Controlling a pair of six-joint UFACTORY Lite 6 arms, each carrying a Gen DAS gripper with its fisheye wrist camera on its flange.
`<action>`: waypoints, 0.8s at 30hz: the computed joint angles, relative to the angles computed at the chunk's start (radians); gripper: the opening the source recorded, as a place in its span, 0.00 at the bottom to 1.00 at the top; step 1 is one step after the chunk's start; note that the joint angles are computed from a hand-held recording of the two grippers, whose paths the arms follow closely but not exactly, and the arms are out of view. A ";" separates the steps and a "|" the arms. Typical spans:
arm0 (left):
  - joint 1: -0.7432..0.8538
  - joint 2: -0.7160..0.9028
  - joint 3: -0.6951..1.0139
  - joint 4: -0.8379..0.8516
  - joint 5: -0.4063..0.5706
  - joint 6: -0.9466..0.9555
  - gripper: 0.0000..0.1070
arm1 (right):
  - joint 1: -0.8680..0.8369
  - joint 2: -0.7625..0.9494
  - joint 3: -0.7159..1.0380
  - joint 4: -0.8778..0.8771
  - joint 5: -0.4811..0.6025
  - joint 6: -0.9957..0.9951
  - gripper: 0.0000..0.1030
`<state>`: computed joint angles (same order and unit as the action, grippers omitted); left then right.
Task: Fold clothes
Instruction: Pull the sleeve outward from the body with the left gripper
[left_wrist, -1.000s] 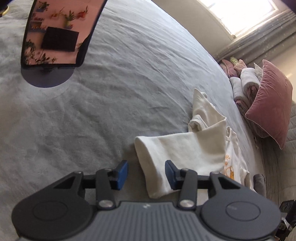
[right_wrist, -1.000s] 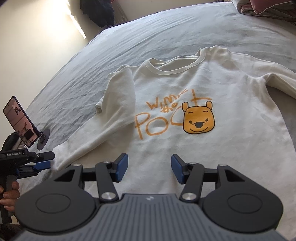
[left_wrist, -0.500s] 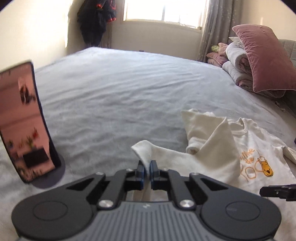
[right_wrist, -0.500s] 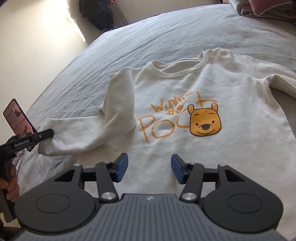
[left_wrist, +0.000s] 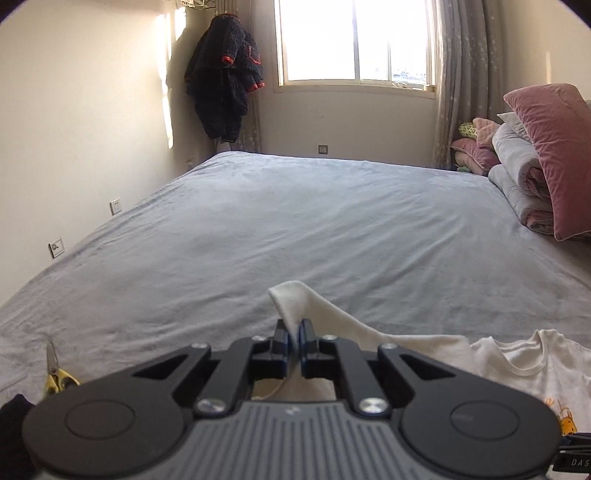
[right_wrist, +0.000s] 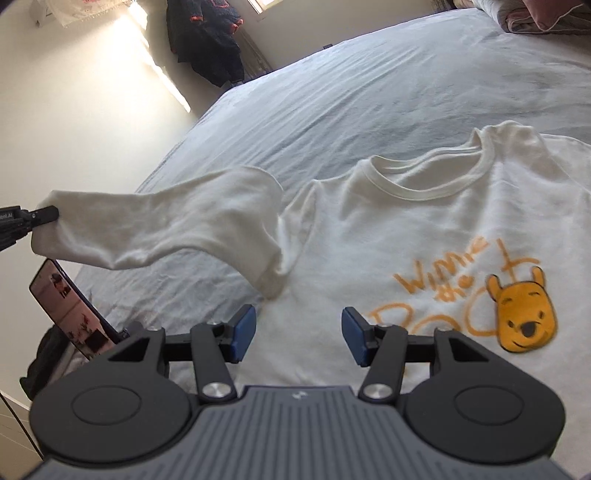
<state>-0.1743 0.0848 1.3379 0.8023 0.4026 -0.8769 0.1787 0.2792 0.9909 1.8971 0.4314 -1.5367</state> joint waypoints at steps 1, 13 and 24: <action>0.019 0.020 0.036 -0.037 0.009 0.049 0.05 | 0.016 0.034 0.041 0.022 0.002 -0.003 0.54; 0.192 0.254 0.356 -0.466 0.103 0.518 0.05 | 0.184 0.569 0.735 -0.273 -0.099 0.515 0.39; 0.231 0.350 0.461 -0.507 0.183 0.547 0.08 | 0.274 0.811 1.097 -0.584 -0.081 0.881 0.40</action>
